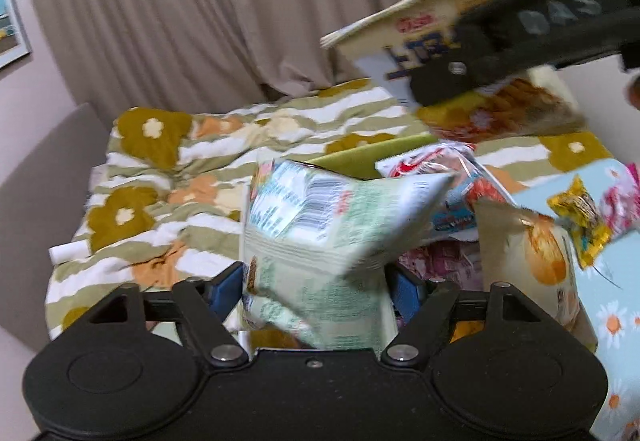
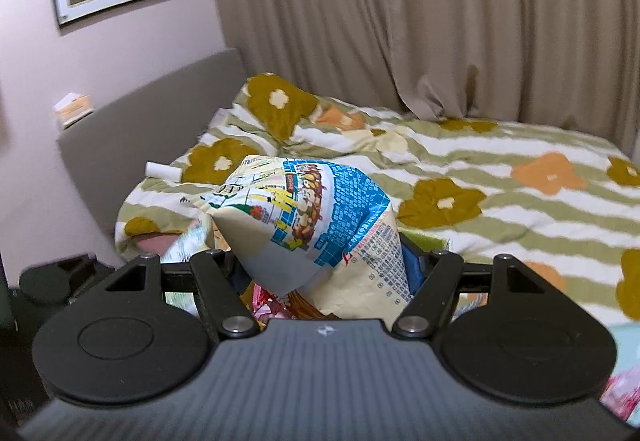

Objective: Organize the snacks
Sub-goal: 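Carry both bags over the box and release them inside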

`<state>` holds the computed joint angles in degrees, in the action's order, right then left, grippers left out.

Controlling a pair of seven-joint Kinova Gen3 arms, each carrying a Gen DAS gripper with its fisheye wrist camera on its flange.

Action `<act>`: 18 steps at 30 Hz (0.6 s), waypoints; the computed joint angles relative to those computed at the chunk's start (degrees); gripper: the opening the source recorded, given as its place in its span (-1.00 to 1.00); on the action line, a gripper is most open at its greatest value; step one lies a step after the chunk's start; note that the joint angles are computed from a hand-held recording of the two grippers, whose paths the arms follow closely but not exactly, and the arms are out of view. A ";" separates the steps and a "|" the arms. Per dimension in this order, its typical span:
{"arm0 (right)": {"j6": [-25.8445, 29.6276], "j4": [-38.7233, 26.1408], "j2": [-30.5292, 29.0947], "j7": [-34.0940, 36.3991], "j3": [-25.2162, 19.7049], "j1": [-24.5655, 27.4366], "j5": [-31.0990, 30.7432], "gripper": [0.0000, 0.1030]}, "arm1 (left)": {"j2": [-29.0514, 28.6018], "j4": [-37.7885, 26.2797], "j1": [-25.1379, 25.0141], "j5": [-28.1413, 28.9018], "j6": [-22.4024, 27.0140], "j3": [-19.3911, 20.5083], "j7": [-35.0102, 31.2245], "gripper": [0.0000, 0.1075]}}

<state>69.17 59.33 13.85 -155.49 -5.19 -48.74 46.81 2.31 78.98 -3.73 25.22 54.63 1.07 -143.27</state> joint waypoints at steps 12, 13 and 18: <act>3.02 -8.41 5.89 2.06 3.40 -0.89 -4.09 0.64 | 0.41 -0.76 -2.88 3.28 4.36 -1.51 -3.85 0.92; 2.68 -8.54 5.98 2.37 3.62 -0.89 -4.32 0.64 | 0.31 -0.82 -3.03 3.29 4.25 -1.54 -3.37 0.92; 1.11 -9.68 6.58 4.06 3.99 0.42 -7.39 0.66 | 1.48 -3.25 -3.62 2.82 5.14 -1.46 -0.22 0.92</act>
<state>70.28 49.65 20.43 -151.43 -1.20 -48.32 39.42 3.79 75.73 -7.35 28.04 59.76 -0.39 -143.50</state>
